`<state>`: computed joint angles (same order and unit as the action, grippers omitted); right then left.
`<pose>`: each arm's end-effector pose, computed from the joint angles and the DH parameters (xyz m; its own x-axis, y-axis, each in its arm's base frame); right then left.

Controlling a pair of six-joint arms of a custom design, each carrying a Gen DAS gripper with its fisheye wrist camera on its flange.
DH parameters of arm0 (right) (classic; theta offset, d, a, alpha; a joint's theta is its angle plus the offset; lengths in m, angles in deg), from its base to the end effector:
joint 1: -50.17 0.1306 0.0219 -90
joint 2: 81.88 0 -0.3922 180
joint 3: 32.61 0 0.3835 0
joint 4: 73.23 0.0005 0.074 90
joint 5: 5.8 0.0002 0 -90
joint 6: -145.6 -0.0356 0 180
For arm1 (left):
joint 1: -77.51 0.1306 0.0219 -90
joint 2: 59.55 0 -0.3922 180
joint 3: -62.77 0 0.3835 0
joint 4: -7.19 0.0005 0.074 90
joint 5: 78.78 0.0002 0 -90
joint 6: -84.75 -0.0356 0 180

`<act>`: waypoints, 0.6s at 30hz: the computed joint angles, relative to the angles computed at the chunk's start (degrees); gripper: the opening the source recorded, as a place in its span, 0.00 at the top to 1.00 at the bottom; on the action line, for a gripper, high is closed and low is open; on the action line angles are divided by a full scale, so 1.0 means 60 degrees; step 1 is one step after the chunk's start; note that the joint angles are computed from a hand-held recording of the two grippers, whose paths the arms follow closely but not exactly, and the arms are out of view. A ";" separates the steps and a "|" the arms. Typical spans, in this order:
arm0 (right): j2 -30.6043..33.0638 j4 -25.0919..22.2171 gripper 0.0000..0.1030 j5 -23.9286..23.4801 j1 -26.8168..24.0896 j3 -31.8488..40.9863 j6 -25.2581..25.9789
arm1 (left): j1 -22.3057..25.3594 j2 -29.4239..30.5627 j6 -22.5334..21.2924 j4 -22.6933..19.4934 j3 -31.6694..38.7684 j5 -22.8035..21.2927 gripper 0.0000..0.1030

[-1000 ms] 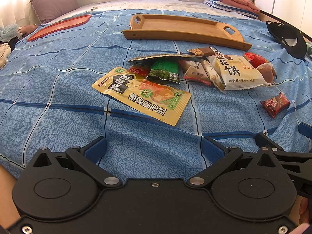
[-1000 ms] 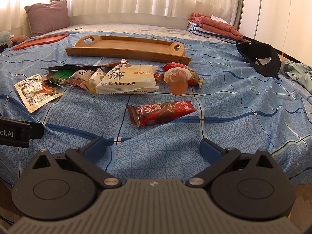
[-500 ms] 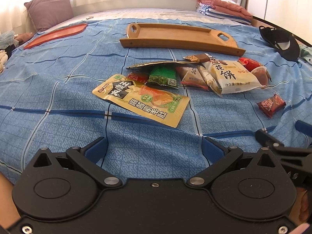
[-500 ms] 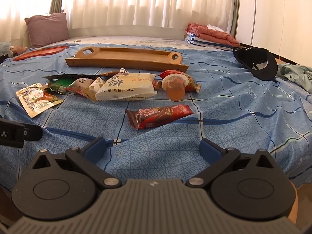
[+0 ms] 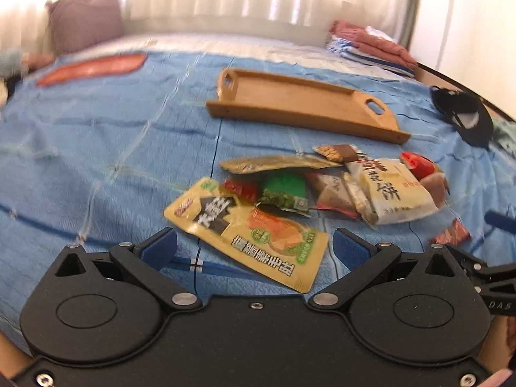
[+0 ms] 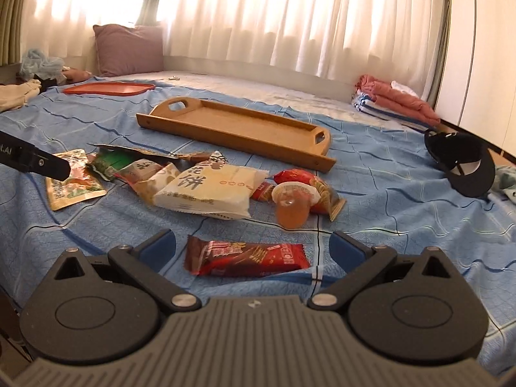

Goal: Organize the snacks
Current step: 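Move the right gripper to the red chocolate bar while the left approaches the yellow bag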

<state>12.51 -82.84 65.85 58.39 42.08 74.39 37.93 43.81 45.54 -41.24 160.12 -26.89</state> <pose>0.5001 0.0831 0.3394 -0.3275 -0.3562 -0.8752 -0.5417 0.8296 -0.1350 0.4400 -0.3358 0.3889 -0.5705 -0.3194 -0.7567 -0.3438 0.9296 -0.1332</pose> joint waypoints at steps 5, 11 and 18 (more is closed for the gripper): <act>0.0327 -0.0142 0.00 0.0195 0.0018 0.0176 0.0051 | 0.0108 0.0141 0.1143 -0.0365 0.0001 0.0262 0.48; 0.0351 -0.0068 0.00 0.0134 0.0102 0.0024 0.0185 | 0.0266 -0.0151 0.1794 0.0453 -0.0345 0.0481 0.54; 0.0335 -0.0388 0.08 0.0140 0.0159 0.0134 -0.0315 | 0.0318 0.0092 0.2050 -0.0269 -0.0017 -0.0068 1.00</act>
<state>14.52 -85.17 66.68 59.34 42.88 72.50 39.83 44.36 57.84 -42.86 160.02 -27.30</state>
